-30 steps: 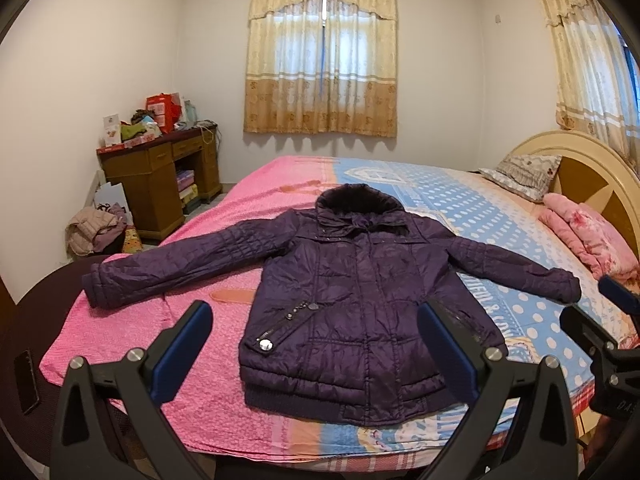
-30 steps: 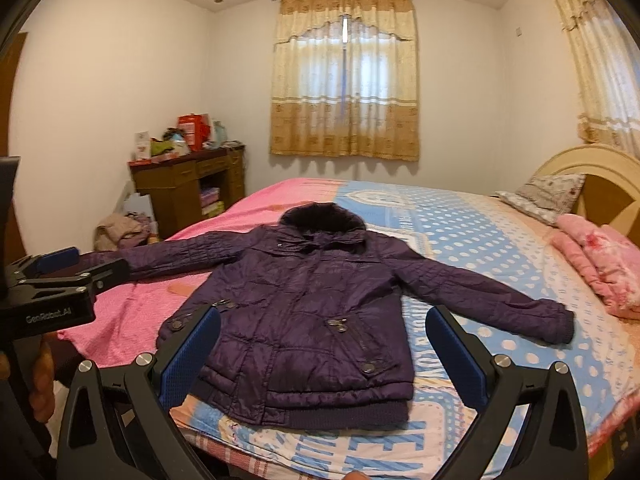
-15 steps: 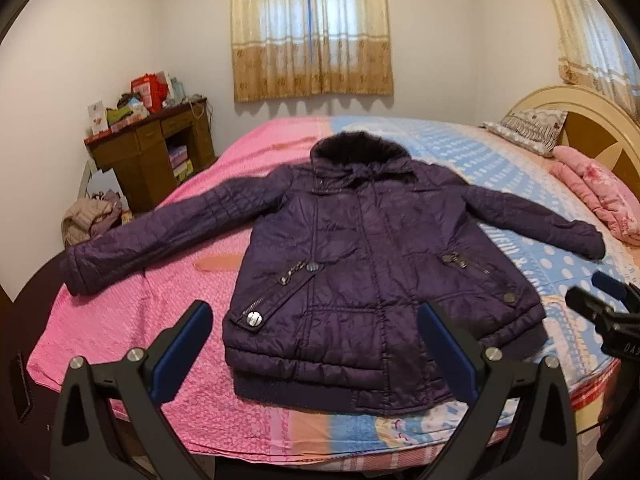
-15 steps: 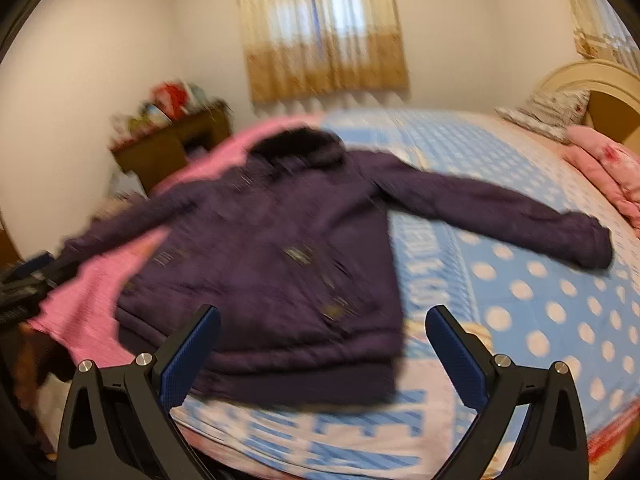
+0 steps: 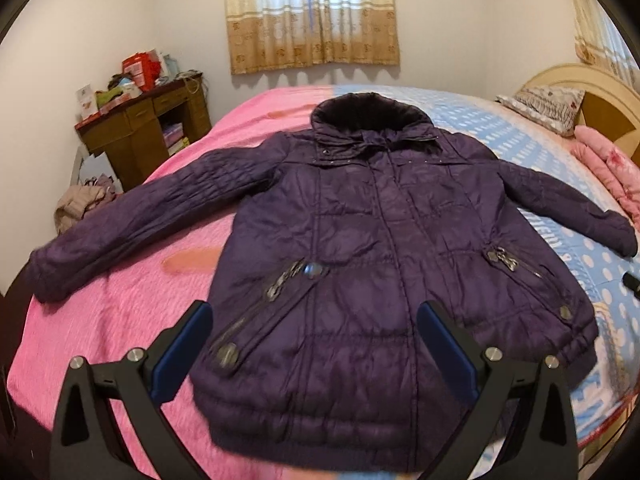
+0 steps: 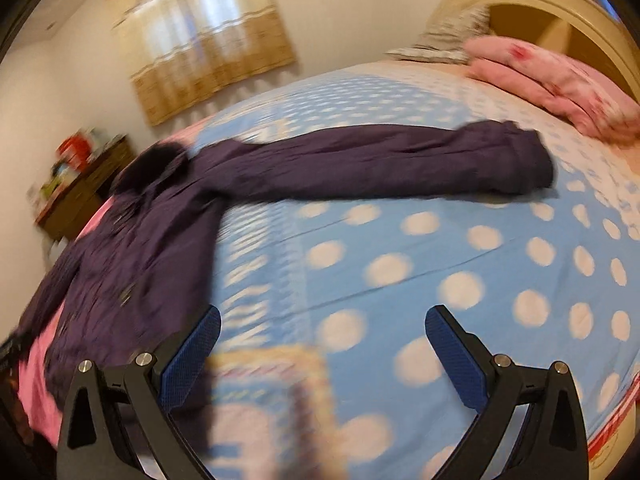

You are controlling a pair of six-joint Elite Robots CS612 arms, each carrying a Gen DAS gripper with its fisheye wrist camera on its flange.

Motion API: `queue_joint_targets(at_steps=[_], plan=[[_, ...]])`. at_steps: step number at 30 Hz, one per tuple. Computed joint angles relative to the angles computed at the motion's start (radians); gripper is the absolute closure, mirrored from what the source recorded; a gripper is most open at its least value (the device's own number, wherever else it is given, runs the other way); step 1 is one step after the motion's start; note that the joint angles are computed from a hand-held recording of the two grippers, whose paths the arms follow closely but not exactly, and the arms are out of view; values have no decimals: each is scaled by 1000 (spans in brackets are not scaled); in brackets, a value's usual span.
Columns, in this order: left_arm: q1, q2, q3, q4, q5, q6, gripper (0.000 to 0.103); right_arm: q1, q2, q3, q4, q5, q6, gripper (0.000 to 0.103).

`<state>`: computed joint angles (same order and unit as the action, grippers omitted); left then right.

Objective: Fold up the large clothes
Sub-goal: 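Reach the right gripper to the jacket sleeve cuff and close on it, then lift the gripped sleeve cuff up off the bed with the right gripper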

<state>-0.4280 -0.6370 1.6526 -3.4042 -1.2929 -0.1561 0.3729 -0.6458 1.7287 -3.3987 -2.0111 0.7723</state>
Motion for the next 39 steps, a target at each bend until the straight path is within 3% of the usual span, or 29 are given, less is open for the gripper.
queue_joint_targets(at_steps=[12,15,18,25,29,31,33,39], plan=[[8,69,-149,65,16,17,0,-177,-41,135,-87,-3,302,2],[9,83,-176,79,33,31,0,-209,-38,151,-124,15,354,8],[10,95,-206,102,49,28,0,-245,-22,151,-182,80,368,16],[11,111,-236,137,38,9,0,-277,-10,133,-200,118,372,18],[11,117,-246,155,34,-2,0,-285,-11,113,-146,129,336,36],[12,117,-247,162,33,-9,0,-285,-13,108,-130,134,302,55],[14,116,-245,162,33,-16,0,-288,-12,109,-146,151,290,63],[23,100,-221,138,14,-37,0,-262,-41,91,-135,77,209,75]])
